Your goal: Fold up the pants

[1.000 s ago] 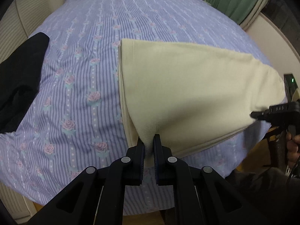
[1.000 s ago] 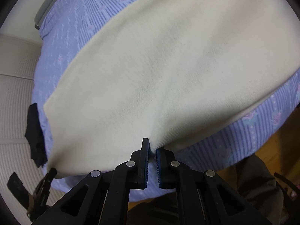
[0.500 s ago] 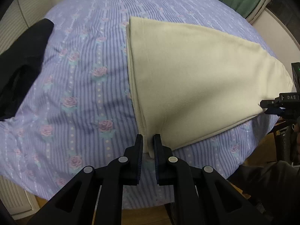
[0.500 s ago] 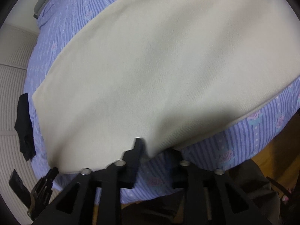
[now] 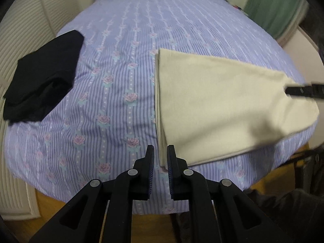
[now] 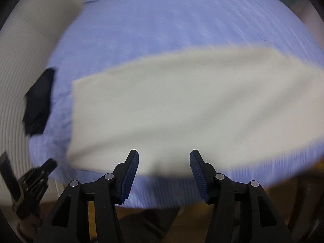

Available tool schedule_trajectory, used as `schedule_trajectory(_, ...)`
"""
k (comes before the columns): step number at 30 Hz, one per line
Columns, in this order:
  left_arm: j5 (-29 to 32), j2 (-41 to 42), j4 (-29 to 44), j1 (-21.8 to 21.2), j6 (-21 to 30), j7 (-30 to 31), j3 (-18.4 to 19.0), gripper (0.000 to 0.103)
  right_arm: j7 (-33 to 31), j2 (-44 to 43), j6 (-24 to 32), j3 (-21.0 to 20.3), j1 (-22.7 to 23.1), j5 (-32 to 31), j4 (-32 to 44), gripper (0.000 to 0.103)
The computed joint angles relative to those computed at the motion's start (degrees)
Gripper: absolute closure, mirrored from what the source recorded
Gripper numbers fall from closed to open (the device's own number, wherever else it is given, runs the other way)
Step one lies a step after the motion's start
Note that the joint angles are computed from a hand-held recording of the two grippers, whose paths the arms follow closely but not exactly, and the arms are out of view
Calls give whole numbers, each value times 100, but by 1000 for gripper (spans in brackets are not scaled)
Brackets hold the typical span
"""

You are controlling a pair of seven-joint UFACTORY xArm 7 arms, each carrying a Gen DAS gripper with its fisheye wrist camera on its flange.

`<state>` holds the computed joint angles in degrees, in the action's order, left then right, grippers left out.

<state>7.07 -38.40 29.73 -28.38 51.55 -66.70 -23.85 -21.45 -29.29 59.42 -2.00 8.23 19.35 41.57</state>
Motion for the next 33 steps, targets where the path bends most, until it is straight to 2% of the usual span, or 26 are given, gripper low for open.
schedule_trajectory(2,46,62,90,139,146,-347,-163,89,-868,531,-286,-14,396,213,479,47)
schedule_trajectory(4,205,220,333,314,422,-927,-482,87,-1761,1143,-293,-10,664,465,1039,47)
schedule_trajectory(6,341,338,491,382,551,-1465,-659,67,-2618,1936,-34,106,838,710,1828,47)
schedule_trajectory(7,403,368,531,395,566,-1712,-701,61,-2964,2359,171,219,887,732,2273,47)
schedule_trajectory(8,457,416,607,450,622,-2117,-814,51,-3232,2714,325,343,895,649,2649,47)
schedule_trajectory(9,504,461,643,454,637,-2397,-854,47,-3383,2934,434,459,877,560,2898,47)
schedule_trajectory(12,523,652,614,418,432,-3215,-868,46,-3919,3916,842,928,964,-26,3986,47)
schedule_trajectory(13,510,731,573,400,321,-3479,-852,46,-4116,3987,985,987,899,-126,4073,47)
schedule_trajectory(17,478,953,342,303,-104,-4585,-822,46,-4488,4846,1599,1293,1130,-853,5047,47)
schedule_trajectory(20,558,1081,174,213,-436,-5160,-766,46,-4674,5294,1979,1369,1345,-1278,5538,47)
schedule_trajectory(24,810,1324,20,168,-887,-5875,-772,46,-4773,5698,2122,1370,1566,-1589,5878,47)
schedule_trajectory(28,988,1469,-146,111,-1355,-6457,-746,46,-4761,6361,2809,1305,1803,-1912,6622,47)
schedule_trajectory(31,1318,1728,-25,146,-1437,-6727,-807,46,-4860,6583,2968,1274,1893,-2041,6805,47)
schedule_trajectory(33,1566,1811,-16,163,-1519,-6874,-775,46,-4871,6848,3307,1252,1940,-2052,7217,47)
